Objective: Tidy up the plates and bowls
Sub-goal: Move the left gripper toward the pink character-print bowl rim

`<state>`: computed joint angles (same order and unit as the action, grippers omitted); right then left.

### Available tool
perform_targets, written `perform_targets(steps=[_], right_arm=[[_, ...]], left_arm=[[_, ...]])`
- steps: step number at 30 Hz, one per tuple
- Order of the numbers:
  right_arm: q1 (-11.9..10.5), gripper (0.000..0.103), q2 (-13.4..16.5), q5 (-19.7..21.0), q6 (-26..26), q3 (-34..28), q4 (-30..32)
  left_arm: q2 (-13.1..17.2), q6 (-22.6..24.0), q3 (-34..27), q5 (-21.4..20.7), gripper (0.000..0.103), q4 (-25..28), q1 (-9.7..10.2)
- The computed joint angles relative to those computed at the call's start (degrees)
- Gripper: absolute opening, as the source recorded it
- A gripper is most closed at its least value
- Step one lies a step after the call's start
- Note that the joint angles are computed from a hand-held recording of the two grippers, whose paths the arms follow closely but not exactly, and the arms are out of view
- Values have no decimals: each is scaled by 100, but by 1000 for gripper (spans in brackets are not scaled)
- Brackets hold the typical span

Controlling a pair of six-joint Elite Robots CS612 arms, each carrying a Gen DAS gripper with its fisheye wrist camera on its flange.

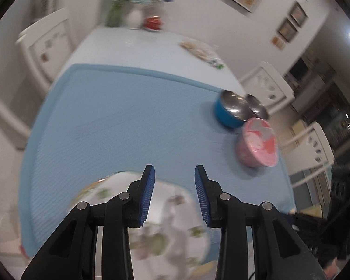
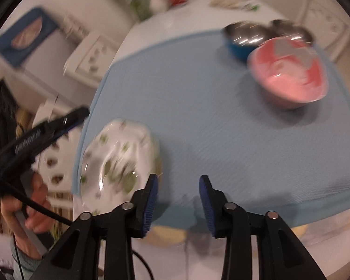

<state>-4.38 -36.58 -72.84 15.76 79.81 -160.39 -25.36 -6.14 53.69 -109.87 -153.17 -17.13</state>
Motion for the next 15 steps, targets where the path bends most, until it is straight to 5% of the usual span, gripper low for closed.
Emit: perform_targets(steps=[3,6,10,15], right_arm=[[-210,52,-90,-148,391,221,-500],[-424,52,-153,-172,536,277,-601],[-731,52,-185,-215,546,271,-584],[-965,52,-49,-106,431,-3,-345]], left_arm=[[36,155,-154,-29,36,166,-177],[170,99,-477,-124,41,490,-364],[401,-97,-936,-96,60,816,-568],[835,-640,-1674,-162,61,1294,-711]])
